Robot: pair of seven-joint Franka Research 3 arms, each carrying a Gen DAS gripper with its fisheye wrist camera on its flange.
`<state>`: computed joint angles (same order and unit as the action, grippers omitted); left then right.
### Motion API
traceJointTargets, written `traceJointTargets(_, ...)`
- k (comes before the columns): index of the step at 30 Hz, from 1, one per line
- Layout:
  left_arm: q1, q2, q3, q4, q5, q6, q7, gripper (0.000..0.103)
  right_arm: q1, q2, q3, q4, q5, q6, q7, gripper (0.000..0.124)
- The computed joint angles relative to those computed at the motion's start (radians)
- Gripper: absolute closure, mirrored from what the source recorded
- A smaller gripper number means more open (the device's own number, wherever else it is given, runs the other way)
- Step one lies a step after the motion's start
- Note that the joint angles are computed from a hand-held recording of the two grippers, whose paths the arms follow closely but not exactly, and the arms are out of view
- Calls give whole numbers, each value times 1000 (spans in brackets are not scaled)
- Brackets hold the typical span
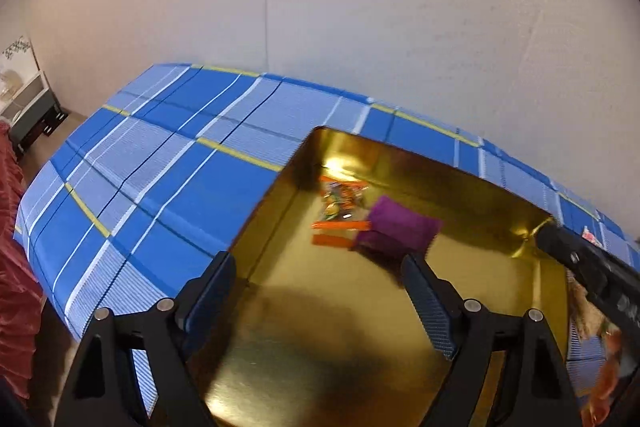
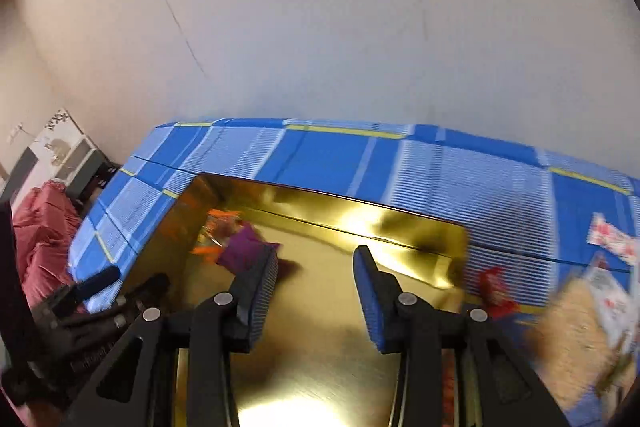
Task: Organize snacks
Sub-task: 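Move both tools back toward the remaining snacks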
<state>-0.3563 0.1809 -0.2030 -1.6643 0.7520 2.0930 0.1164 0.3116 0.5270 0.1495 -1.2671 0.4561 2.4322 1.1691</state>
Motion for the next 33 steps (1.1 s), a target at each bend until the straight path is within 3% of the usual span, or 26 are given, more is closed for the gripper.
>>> traceJointTargets(7, -39, 47, -5, 55, 69, 61, 23, 11, -62, -180, -14, -280, 62, 165, -118, 84)
traceJointTargets(14, -81, 73, -2, 69, 123, 209, 8, 2, -121, -302, -57, -480, 108, 289, -218, 81)
traceJointTargets(17, -115, 114, -3, 118, 142, 208, 47, 2, -110, -321, -122, -549, -4, 401, -131, 80)
traceJointTargets(21, -157, 158, 4, 170, 144, 207, 103, 2, -108, -298, -212, -584, -188, 500, 59, 62)
traceJointTargets(23, -173, 182, 4, 198, 126, 214, 132, 2, -180, -285, -171, -574, -126, 471, 20, 62)
traceJointTargets(27, -190, 214, 7, 234, 60, 230, 156, 2, -268, -240, -129, -481, -8, 279, -18, 62)
traceJointTargets(30, -195, 238, 7, 265, -4, 250, 165, 2, -289, -221, -129, -446, 20, 197, -43, 62)
traceJointTargets(33, -214, 272, 17, 319, -36, 248, 173, 2, -304, -235, -114, -460, 68, 175, -112, 61)
